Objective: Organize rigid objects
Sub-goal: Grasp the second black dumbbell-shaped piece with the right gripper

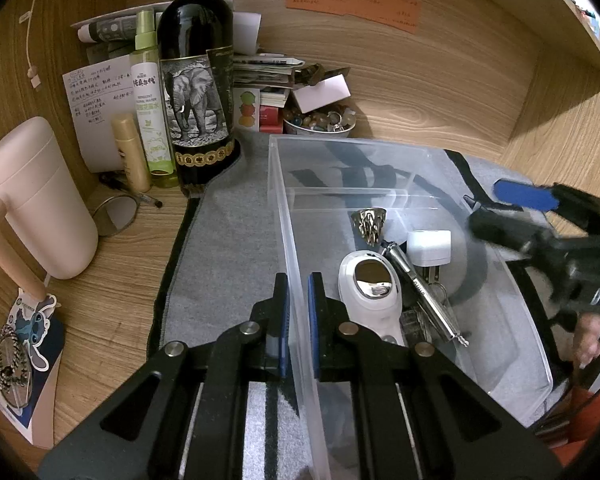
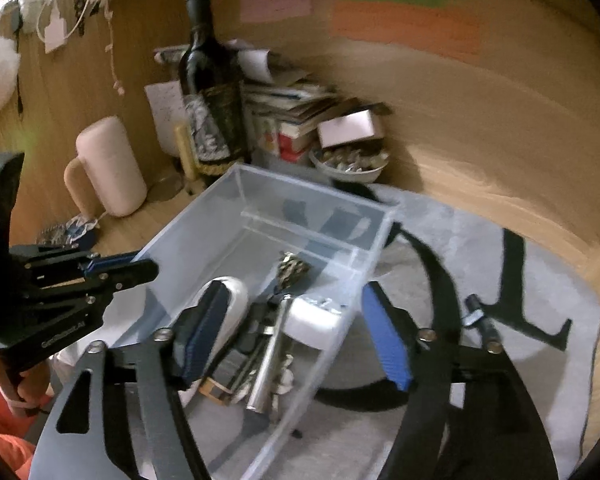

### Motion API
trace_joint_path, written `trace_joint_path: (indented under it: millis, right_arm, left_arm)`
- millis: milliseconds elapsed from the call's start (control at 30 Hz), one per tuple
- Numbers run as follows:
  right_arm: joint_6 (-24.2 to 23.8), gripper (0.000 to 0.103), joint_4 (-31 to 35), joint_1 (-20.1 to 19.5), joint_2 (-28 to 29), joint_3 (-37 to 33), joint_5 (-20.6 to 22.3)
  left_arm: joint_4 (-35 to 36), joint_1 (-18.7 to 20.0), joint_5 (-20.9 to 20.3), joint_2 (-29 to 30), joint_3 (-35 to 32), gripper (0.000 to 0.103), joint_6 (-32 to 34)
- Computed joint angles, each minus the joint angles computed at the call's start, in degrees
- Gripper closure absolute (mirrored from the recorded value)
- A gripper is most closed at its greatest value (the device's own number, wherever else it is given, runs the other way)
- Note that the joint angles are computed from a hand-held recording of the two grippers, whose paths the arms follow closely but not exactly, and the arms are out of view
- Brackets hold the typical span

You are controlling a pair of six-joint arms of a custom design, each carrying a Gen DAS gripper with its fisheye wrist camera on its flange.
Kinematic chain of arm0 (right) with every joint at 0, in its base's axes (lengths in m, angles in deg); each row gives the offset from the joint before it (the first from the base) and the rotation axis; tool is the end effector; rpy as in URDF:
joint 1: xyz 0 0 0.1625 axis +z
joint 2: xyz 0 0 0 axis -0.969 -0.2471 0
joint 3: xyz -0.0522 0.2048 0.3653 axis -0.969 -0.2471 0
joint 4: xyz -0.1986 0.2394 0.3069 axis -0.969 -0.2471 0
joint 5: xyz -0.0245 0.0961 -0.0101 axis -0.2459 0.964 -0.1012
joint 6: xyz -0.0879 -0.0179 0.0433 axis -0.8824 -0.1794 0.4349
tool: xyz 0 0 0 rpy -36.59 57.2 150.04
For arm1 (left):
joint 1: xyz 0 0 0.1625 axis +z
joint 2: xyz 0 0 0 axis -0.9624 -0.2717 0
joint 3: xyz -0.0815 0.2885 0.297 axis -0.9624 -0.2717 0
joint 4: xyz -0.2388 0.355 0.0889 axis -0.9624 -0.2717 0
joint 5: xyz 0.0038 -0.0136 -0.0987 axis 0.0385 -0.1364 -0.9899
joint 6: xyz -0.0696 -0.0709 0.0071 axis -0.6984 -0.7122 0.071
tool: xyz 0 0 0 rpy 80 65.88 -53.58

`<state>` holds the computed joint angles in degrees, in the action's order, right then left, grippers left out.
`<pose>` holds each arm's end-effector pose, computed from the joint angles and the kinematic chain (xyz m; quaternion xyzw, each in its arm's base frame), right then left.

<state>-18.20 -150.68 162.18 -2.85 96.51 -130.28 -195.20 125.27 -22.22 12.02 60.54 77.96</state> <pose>0.0704 -0.6244 0.2550 0.2714 -0.8543 0.3430 0.2809 -0.2796 -0.6549 -0.0010 0.2802 0.8840 -0.2849 0.2428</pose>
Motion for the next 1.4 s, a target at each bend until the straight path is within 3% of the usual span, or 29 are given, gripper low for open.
trace_joint_path:
  millis: [200,400,567,833,1133,1200,1333,1400]
  right_arm:
    - [0.3,0.034,-4.1,-1.1,-2.0,0.4,-1.5]
    - [1.9,0.034,-6.3,-3.0,-2.7,-1.2,-5.5]
    - [3.8,0.033,-3.1,-5.2,-2.0,-4.6,-9.7]
    - [6.8,0.034,6.2,-7.6,1.3,-10.8,-12.0]
    - [5.7,0.034,10.6,-7.8,5.9,-16.2,-15.8]
    - [5.9,0.039,10.9,-8.1,5.9,-16.3,-14.9]
    - [5.3,0.063,11.4,-8.2,5.8,-16.3,-13.7]
    - [5.0,0.068,11.2,-8.0,5.9,-16.3,-13.6]
  left_arm:
    - [0.0,0.0,0.0,0.0,0.0,0.095,0.0]
    - [0.4,-0.1,0.1,0.3,-0.4,0.095,-0.1]
    - [0.7,-0.2,0.3,0.5,-0.5,0.095,0.1]
    - [0.7,-0.1,0.4,0.5,-0.6,0.095,0.0]
    - [0.6,0.1,0.2,0.3,-0.4,0.095,-0.6]
    - [0.6,0.1,0.2,0.3,-0.5,0.095,-0.6]
    - [0.5,0.1,0.0,0.2,-0.3,0.095,-0.8]
    - [0.5,0.1,0.0,0.1,-0.2,0.095,-0.8]
